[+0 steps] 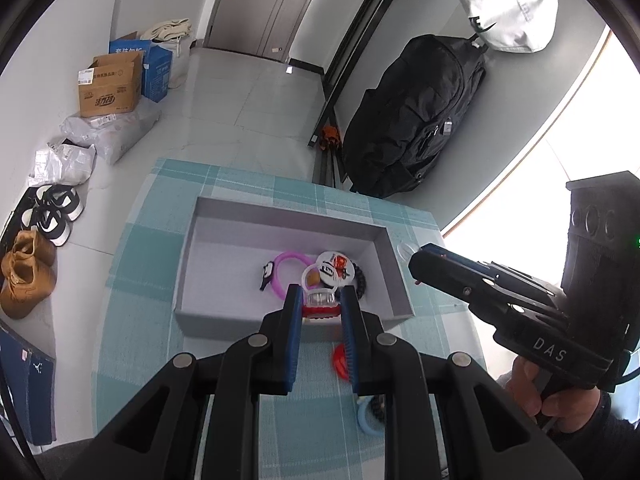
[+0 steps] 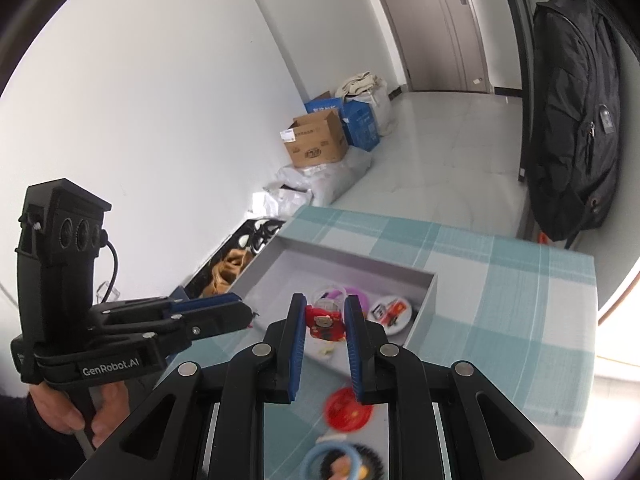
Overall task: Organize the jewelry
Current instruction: 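Lift the red-and-clear trinket with the left tool and carry it over the box, then open the left tool to drop the trinket into the box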
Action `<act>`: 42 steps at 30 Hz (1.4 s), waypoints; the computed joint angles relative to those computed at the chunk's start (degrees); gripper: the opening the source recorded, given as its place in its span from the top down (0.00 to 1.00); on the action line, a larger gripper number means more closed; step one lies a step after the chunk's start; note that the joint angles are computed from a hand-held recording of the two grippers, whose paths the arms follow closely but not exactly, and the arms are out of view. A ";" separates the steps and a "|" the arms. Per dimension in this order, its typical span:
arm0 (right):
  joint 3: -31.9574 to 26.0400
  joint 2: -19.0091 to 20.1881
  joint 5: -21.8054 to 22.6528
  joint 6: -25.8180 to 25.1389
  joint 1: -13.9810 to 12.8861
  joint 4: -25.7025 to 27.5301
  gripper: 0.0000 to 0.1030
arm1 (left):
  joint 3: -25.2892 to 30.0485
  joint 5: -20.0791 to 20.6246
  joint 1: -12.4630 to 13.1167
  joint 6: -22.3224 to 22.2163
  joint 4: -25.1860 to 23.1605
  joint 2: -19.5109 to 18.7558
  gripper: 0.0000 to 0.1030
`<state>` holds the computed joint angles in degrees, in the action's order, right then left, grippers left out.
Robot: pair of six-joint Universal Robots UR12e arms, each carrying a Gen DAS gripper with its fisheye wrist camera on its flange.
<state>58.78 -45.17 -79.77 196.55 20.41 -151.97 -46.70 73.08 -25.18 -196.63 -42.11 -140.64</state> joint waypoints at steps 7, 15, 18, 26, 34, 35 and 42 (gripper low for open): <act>-0.84 1.10 1.90 1.28 -1.01 -1.31 0.83 | 7.21 0.07 -0.18 0.22 -4.42 -3.83 0.86; -2.80 2.50 4.29 0.32 -1.96 1.49 0.83 | 11.75 -0.84 -0.01 0.29 -8.64 -6.63 0.86; -3.51 3.06 4.58 0.18 -2.05 2.00 0.83 | 13.44 -1.55 0.04 0.40 -9.77 -7.64 0.86; -4.07 3.50 3.96 -1.16 -1.75 2.13 0.79 | 15.87 -4.97 0.53 -1.00 -11.68 -9.16 0.84; -1.09 2.23 3.66 -0.22 -1.98 -5.80 0.53 | 13.11 -6.93 1.11 -4.25 -7.94 -7.92 0.50; -0.64 2.02 3.20 0.05 -1.99 -6.80 0.51 | 12.55 -6.88 1.14 -4.65 -6.79 -7.73 0.48; 0.51 1.61 2.16 1.84 -2.12 -8.83 0.19 | 14.22 -2.47 0.30 -3.39 -9.90 -8.22 0.47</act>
